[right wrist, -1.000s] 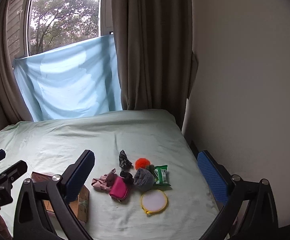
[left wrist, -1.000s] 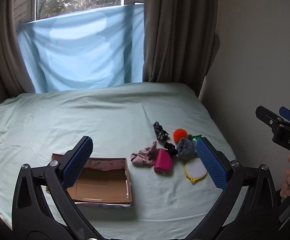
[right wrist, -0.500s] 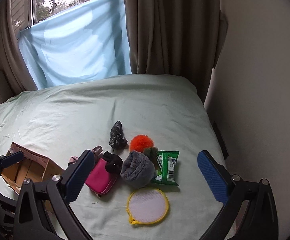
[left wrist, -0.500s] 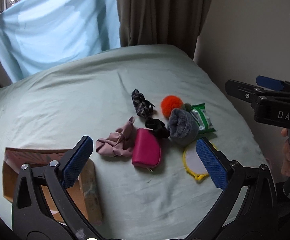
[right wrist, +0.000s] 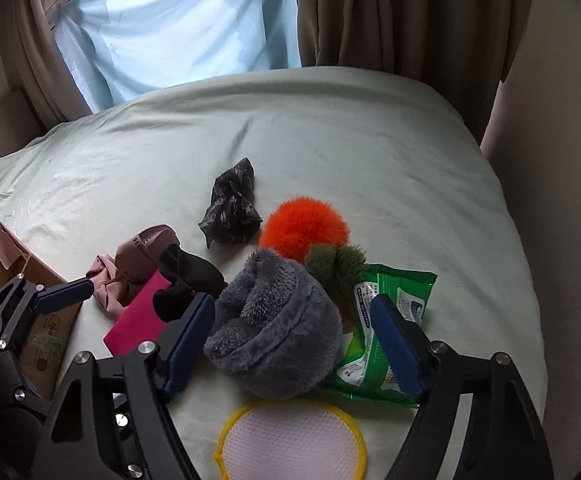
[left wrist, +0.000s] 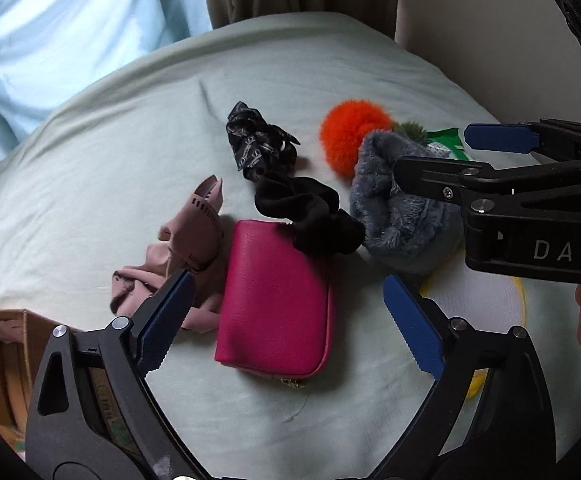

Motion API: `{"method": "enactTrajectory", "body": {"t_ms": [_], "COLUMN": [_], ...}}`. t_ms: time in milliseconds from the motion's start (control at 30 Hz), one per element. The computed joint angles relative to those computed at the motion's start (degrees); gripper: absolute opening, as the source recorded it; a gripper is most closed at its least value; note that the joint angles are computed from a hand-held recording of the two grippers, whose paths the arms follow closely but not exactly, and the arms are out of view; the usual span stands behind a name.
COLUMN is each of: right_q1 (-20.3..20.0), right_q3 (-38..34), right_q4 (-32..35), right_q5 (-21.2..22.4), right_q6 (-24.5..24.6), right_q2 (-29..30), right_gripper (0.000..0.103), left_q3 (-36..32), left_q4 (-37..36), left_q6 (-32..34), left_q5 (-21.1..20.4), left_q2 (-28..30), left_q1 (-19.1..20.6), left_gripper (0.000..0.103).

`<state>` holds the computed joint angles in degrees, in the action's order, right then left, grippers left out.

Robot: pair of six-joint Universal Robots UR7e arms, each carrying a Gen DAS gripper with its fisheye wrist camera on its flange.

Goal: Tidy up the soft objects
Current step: 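Grasp the magenta pouch with the left tool while the right tool grasps the grey hat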

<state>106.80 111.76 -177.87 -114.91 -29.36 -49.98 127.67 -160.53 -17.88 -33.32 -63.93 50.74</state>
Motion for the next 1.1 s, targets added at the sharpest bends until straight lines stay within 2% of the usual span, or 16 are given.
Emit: {"method": "enactTrajectory", "body": {"t_ms": [233,400,433,467,733,900,1100], "right_q1": [-2.61,-3.83,-4.03,-4.36,-4.22,-4.6,-3.72], "right_q3": [-1.79,-1.97,-1.93,-1.88,-2.0,-1.86,-0.67], "right_q4": [2.78,4.76,5.07,5.85,5.63,6.46,4.52], "right_q5": [2.43,4.74,5.26,6.52,6.18,6.9,6.09], "right_q6": [-0.76,0.32,0.56,0.92,2.03,4.35,6.18], "right_q2": [2.43,3.14,3.19,3.06,3.19,2.33,0.9], "right_gripper": [0.076,0.076,0.067,0.063,0.046,0.039,0.038], "left_q3": [-3.5,-5.33,-5.7,-5.78,-5.38,-5.77,-4.19], "left_q4": [-0.88,2.68,3.87,3.44,2.97,3.16,3.98], "left_q6": [2.17,0.02,-0.56,-0.24,-0.88,-0.47,-1.28], "left_q5": [-0.58,-1.22,-1.26,-1.84,-1.93,-2.56,-2.98], "left_q2": [5.41,6.37,6.51,6.63,7.39,7.17,4.22], "left_q1": [3.98,5.94,6.3,6.61,6.23,6.08,4.89], "left_gripper": [0.088,0.07,0.07,0.068,0.056,0.046,0.043]}}
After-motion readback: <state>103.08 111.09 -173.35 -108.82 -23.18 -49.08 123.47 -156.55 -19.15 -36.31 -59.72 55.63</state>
